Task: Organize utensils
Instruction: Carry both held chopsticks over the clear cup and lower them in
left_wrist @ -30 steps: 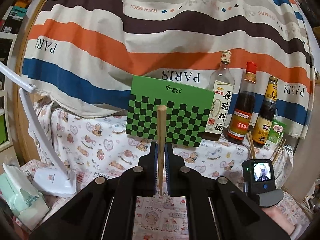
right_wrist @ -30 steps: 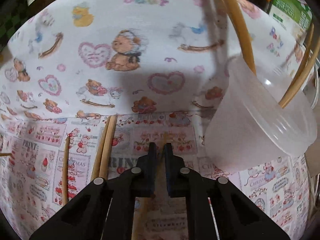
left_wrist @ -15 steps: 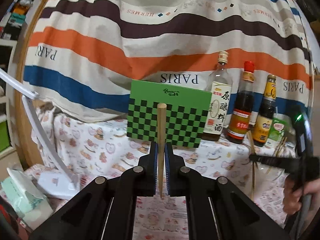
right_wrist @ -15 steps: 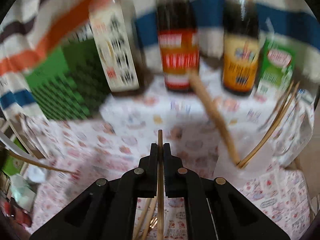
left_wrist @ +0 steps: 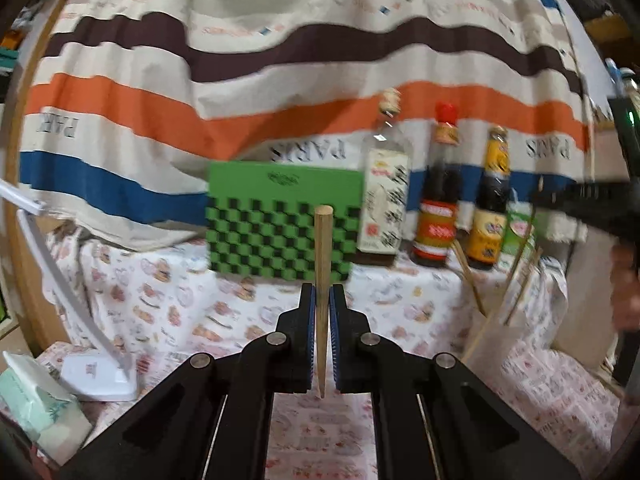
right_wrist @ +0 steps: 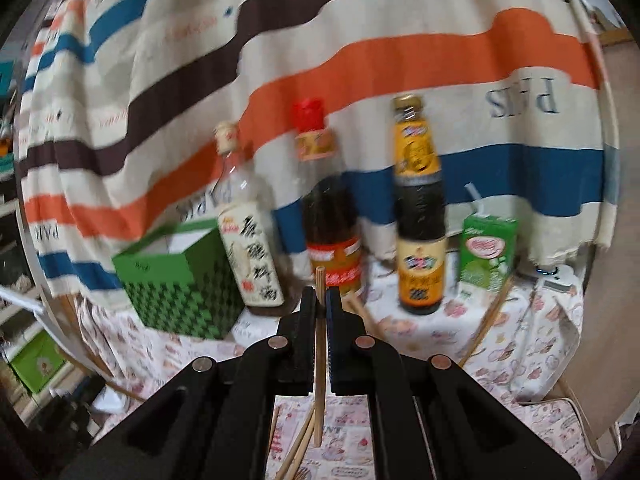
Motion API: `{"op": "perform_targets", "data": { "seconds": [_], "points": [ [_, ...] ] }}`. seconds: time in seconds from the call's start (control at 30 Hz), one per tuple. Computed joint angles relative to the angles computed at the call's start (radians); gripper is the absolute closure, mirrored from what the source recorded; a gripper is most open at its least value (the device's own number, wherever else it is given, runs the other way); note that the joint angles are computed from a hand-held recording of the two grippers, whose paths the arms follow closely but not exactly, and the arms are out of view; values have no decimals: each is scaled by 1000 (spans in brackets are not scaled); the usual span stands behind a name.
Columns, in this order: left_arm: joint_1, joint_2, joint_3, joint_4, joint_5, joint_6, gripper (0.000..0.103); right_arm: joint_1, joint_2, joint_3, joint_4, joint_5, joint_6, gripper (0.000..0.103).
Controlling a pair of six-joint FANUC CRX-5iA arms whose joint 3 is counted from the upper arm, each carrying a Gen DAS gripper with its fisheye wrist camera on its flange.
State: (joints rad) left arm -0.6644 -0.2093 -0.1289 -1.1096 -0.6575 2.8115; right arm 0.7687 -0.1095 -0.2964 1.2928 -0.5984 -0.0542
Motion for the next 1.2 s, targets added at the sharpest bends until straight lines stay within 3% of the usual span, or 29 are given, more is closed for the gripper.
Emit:
{"op": "perform_targets", "data": {
  "seconds": [0.1,0.2,0.3,0.37,0.4,0.53,0.63,0.77,0.87,1.03,1.2],
  "points": [
    [5,-4,-1,31,30,-29,97,-43,-46,-36,38,32,-62,97],
    [40,-4,14,134,78,-131,97,-112,-87,-79,113,92,-156,97],
    [98,18,52,316,132,-282,97,-196,-113,-120,222,154,-319,97],
    [159,37,61,535,213,-479,97,-258,-129,-144,293,213,-430,97],
    [162,52,82,584,218,-533,97,-296,-137,-156,339,248,-492,97],
    [95,123,213,527,171,-538,97,-369,-148,-180,436,271,-622,97],
    [109,178,274,652,188,-639,97,-415,-147,-190,483,292,-696,97],
    [133,277,371,832,175,-760,97,-382,-124,-184,399,211,-612,97],
    [131,336,429,892,172,-810,97,-421,-116,-186,408,273,-640,97],
    [140,430,511,1039,142,-946,97,-426,-85,-172,295,317,-548,97],
    [125,521,639,999,32,-956,97,-454,-69,-171,238,386,-522,97]
  ]
}}
